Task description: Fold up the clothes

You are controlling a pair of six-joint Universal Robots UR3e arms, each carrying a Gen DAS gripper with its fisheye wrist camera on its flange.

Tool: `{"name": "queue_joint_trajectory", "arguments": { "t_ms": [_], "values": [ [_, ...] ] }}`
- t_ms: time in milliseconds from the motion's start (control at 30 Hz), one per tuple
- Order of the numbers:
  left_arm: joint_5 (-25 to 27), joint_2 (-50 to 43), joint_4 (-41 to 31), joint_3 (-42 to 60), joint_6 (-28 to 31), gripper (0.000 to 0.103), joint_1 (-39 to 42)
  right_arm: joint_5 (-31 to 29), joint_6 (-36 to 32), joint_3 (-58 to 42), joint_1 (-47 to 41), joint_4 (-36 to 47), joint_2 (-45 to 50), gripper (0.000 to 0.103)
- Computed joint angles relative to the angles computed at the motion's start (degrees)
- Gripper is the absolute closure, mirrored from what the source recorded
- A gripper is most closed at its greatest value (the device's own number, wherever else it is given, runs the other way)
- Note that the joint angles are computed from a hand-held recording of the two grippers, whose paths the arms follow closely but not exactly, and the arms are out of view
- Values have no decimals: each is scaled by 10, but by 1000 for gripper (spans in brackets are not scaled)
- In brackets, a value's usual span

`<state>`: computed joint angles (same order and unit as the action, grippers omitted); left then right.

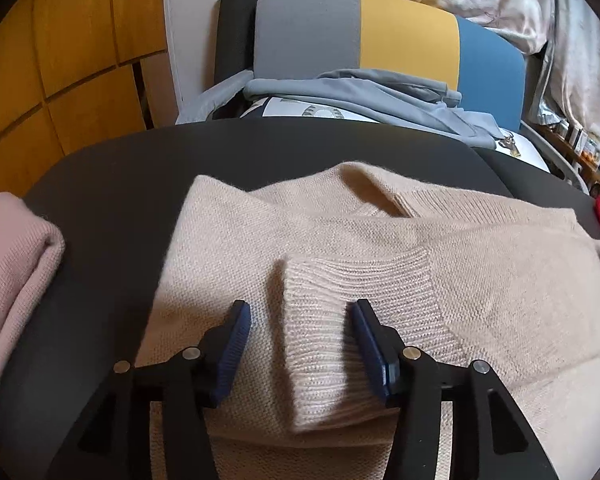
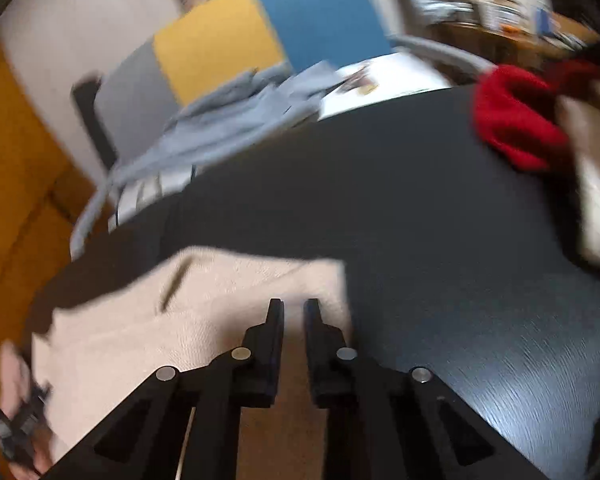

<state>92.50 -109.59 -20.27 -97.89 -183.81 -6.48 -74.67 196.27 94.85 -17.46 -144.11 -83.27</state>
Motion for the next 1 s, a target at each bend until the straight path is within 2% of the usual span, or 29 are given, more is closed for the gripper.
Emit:
{"name": "queue_joint_trajectory", "arguments": {
  "t_ms": [167,233,267,300,367,400,433,567,633,733,900,933,1000],
  "values": [
    [4,10,-27,12,-6,47,0,22,-10,132,-4,-3,-163,85],
    [20,26,-31,12,-15,47,-6,20,-45,130,25,33,-179,85],
    [22,31,-29,7,-14,46,-6,17,-53,130,36,32,-173,85],
    [23,36,-27,2,-13,41,-6,12,-60,128,48,31,-167,85],
    [33,42,-25,-5,-7,36,-9,-35,-64,124,75,20,-142,86],
    [72,23,-33,6,12,35,-23,-56,-63,124,82,14,-131,89],
    [87,13,-35,8,25,34,-27,-78,-61,124,89,8,-120,90],
    [20,48,-31,-24,20,30,18,-112,-33,101,93,36,-109,90],
    [0,67,-33,-39,15,30,37,-107,3,77,95,65,-112,86],
    [-25,92,-38,-57,9,31,64,-94,22,73,119,29,-113,80],
    [87,21,-48,3,31,30,20,-131,-29,1,193,14,-19,80],
    [91,7,-49,14,34,29,19,-146,-29,-10,202,25,-4,79],
    [90,-8,-49,33,27,22,22,-137,-15,-17,196,3,17,79]
  ]
}}
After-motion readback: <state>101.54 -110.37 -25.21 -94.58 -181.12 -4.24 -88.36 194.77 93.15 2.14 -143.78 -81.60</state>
